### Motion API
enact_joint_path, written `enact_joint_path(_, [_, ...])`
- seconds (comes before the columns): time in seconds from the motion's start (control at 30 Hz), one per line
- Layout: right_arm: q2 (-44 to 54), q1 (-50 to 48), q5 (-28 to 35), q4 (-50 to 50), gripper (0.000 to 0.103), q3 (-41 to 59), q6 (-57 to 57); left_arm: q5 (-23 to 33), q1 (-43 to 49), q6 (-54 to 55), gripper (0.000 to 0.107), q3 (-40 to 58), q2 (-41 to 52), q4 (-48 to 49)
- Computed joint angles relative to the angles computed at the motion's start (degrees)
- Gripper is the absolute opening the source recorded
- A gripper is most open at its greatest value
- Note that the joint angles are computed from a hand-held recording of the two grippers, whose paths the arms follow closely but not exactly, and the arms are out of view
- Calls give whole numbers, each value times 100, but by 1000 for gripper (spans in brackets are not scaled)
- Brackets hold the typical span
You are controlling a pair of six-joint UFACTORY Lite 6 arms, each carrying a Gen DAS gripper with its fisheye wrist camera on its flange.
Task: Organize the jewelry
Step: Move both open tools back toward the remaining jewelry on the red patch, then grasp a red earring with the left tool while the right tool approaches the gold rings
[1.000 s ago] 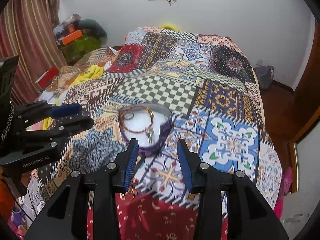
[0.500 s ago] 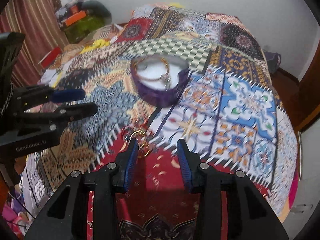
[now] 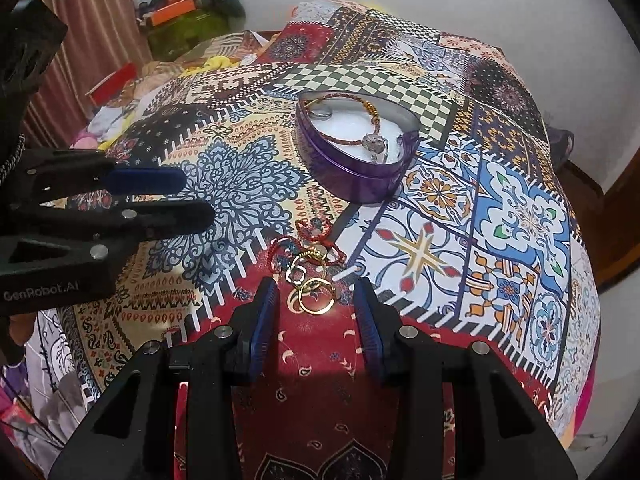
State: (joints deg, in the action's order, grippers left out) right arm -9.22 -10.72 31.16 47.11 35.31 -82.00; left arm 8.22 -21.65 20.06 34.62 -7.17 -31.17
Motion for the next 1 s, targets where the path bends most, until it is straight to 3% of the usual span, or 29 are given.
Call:
enact_joint_path(0.13, [12,-75,-12,201,20,-35,-269,-3,-71,1016,40,71,126,-1031])
enact_joint_path(0.6, [355,-974,474,560,20,419,-457,-166,-511,3308,26,577,1015,-3400])
enact_joint_path(0.8, [366,-1195,652,532,20,469,-506,-144,-594,4951,9,683,1239,-5078])
enact_joint_path(1.0, [364,-1249,734,539,20,500,-494,-194,-627,4592,1,747,1241,-4774])
